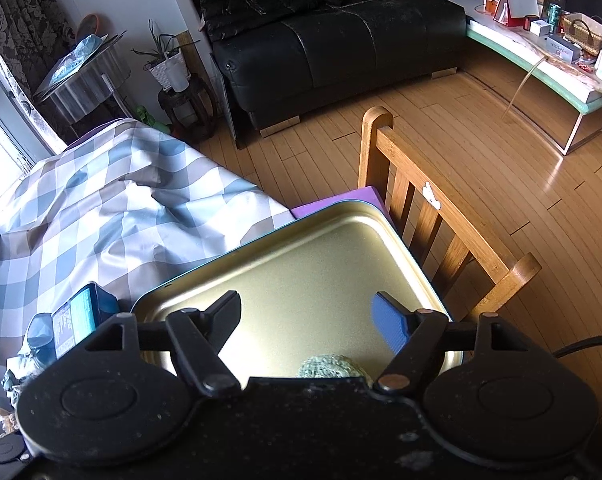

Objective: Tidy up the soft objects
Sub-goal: 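Lower the blue-and-yellow plush into the tray and open the left gripper, then move the right gripper back to the pile toward the pink fabric pouch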

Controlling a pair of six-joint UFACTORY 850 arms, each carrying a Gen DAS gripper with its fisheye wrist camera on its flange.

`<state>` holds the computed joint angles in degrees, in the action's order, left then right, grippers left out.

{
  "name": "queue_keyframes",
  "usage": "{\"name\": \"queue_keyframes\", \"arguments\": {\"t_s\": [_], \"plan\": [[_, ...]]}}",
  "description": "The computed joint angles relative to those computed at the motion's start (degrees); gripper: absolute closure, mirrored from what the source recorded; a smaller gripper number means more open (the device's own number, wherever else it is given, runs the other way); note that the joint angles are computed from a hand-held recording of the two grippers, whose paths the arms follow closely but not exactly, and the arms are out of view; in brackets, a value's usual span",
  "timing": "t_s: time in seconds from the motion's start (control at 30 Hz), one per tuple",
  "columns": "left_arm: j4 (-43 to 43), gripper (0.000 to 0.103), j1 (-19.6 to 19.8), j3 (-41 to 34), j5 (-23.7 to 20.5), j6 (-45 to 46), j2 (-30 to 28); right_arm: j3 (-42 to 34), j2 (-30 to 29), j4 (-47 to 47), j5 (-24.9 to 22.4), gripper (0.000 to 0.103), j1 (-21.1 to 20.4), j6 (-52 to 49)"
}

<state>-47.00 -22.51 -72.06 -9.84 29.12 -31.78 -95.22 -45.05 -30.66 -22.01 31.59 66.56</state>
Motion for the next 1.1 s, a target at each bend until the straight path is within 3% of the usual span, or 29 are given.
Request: {"name": "queue_keyframes", "arguments": {"t_s": [0.4, 0.57, 0.77, 0.87, 1.1], "plan": [[8.8, 0.019, -1.7, 1.6, 1.6, -6.7, 1.5, -0.2, -0.3, -4.4, -0.6, 0.027, 0.7, 3.0], [15.1, 0.019, -1.5, 2.9, 2.9, -12.6, 3.2, 0.8, 0.4, -12.5, 1.0, 0.021, 1.3, 9.6], [10.1, 0.019, 0.3, 5.4, 4.1, -7.5, 6.4, 2.1, 1.4, -27.6, 2.0, 0.007, 2.5, 22.8], [9.2, 0.012, 1.6, 7.0, 5.0, -6.5, 8.1, 2.6, 1.7, -33.9, 2.2, 0.002, 2.9, 28.9], [30.1, 0.010, 5.7, 8.9, 4.8, -25.5, 11.2, 4.3, 2.6, -49.8, 2.5, 0.000, 3.7, 45.0]]}}
